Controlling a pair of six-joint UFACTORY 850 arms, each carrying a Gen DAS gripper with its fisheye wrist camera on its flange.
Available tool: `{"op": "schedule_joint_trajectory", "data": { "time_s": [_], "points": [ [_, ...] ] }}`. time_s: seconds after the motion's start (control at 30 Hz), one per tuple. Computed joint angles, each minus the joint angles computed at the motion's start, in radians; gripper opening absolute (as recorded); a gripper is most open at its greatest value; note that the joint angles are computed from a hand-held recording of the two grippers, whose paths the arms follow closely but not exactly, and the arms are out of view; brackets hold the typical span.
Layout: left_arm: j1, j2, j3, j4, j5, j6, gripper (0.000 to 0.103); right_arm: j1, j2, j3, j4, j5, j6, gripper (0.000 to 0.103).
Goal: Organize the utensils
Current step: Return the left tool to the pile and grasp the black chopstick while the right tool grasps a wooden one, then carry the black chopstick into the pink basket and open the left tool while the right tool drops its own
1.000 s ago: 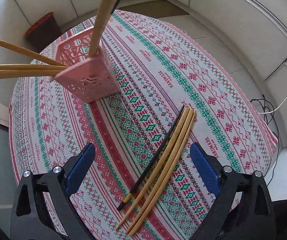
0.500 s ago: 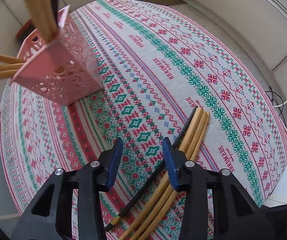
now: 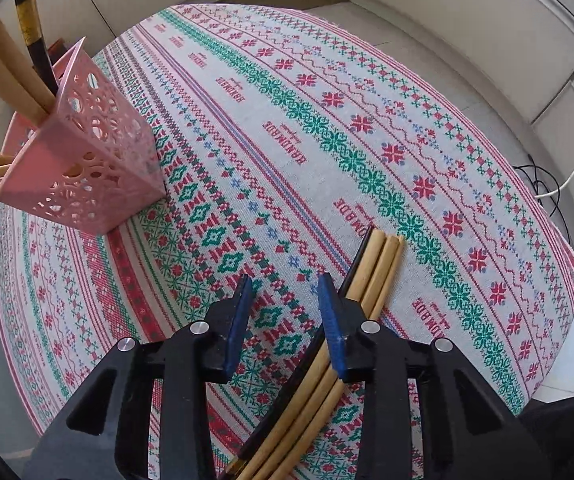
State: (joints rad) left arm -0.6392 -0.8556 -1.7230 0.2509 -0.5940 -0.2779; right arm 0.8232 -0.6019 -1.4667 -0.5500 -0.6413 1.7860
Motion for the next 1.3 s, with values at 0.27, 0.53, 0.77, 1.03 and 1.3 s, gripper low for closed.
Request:
{"op": "schedule_joint_trajectory", "data": {
  "time_s": [0.27,0.53,0.77,1.03,1.3],
  "points": [
    [0.004,0.041,0.058,-0.032,0.042,0.062,0.034,-0.005,0.007,0.010,0.010,0.017,0.001,0.096],
    [-0.011,0.045,0.080,-0.014,0.046,0.067,0.033,-0.005,0.007,0.010,0.009,0.013,0.002,0.096],
    [-0.013,0.004,0.028,-0.006,0.041,0.077,0.033,-0.001,-0.004,-0.002,0.015,-0.006,-0.014,0.096],
    [-0.002,0.005,0.046,0.059,0.095,0.018,0.005,-0.022,-0.059,-0.055,0.158,0.026,-0.090,0.096],
    [0.037,0.234,0.334,0.395,0.236,-0.347,0.004,-0.026,-0.285,-0.369,0.309,-0.068,-0.262,0.083]
  ]
}}
